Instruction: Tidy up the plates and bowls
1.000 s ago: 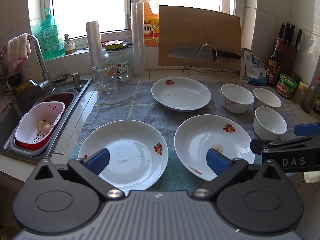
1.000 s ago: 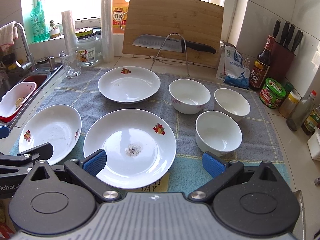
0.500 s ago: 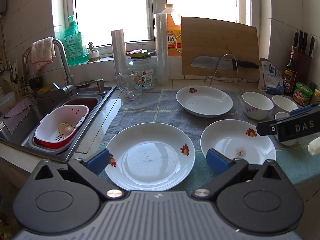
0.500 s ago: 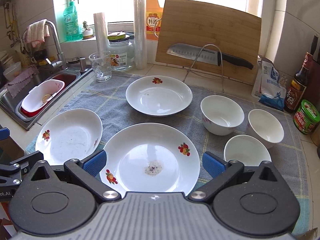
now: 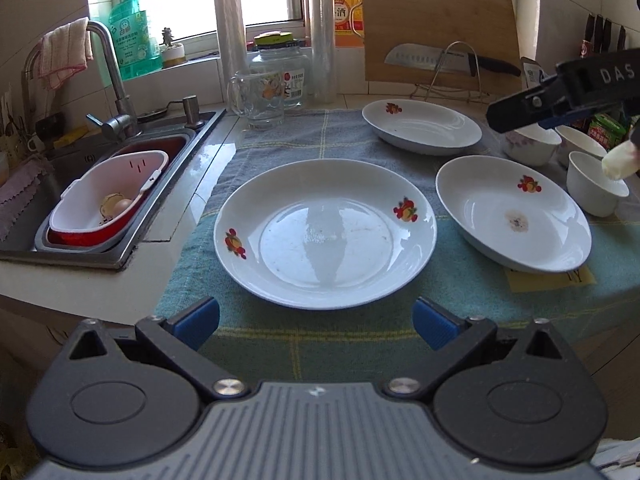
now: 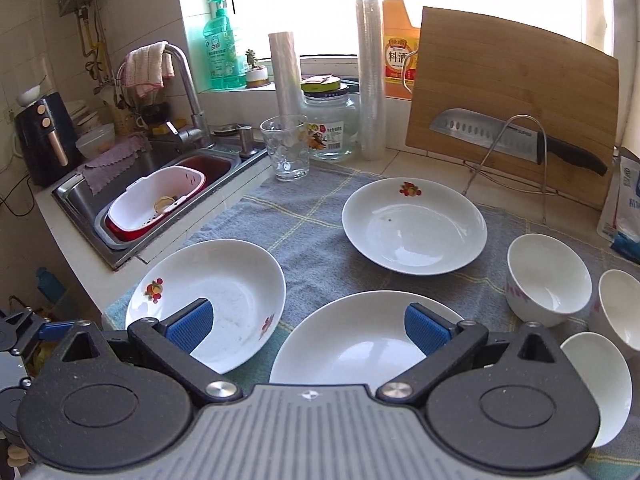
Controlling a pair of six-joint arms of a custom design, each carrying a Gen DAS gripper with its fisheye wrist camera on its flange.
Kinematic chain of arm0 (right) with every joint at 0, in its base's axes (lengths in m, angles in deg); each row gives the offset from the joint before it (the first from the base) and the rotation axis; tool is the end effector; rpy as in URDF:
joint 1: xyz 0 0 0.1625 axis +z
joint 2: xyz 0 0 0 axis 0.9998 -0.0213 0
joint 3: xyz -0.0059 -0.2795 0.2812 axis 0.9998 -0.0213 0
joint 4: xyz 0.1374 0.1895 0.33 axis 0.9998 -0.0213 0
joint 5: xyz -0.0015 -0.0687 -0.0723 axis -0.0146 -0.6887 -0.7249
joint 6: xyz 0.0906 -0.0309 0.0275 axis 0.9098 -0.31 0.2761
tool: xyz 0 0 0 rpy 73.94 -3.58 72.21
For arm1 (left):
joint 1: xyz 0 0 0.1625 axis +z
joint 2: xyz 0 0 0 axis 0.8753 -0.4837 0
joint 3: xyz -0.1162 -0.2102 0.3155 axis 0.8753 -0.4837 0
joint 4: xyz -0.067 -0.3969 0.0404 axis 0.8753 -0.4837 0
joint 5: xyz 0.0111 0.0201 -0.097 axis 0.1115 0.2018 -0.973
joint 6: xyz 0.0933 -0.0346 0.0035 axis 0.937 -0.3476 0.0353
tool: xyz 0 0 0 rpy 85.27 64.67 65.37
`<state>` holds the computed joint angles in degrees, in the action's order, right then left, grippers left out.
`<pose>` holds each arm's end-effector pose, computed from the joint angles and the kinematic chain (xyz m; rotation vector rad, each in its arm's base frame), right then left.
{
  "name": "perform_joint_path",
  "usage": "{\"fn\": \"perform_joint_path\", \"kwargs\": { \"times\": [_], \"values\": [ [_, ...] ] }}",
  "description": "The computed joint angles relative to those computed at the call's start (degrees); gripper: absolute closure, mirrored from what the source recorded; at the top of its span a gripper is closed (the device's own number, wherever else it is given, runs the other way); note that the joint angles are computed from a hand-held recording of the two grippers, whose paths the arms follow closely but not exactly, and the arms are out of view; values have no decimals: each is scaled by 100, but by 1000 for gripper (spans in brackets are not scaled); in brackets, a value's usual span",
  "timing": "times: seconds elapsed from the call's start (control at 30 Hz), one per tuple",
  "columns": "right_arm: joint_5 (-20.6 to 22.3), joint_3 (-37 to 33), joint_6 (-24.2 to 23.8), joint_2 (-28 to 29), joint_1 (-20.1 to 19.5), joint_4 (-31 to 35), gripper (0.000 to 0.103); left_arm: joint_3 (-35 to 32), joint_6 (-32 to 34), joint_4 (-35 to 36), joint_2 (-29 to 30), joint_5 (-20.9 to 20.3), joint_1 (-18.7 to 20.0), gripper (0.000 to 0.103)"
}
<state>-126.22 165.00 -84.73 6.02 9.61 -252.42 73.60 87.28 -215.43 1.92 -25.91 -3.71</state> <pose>0.2106 -0.6629 0.0944 1.0115 -2.4797 0.7303 -0.0877 -0.5358 0.1260 0.4234 2.1431 -0.9243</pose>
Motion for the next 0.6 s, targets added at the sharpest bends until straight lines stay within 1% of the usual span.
{"fn": "perform_joint_path", "kwargs": {
  "times": [0.13,0.2,0.3,0.53,0.6],
  "values": [
    [-63,-218,-126,196,72,174,0,-149,130,53,39,-353,303,1],
    [-124,-330,-228,296,110,261,0,-235,295,61,81,-502,440,1],
    [-215,-579,-285,480,151,465,0,-349,550,91,119,-678,573,1],
    [-388,-1269,-338,945,213,1002,0,-602,735,363,129,-1053,822,1],
    [-414,-1468,-329,1071,214,1167,0,-645,914,310,163,-1138,856,1]
  ]
}}
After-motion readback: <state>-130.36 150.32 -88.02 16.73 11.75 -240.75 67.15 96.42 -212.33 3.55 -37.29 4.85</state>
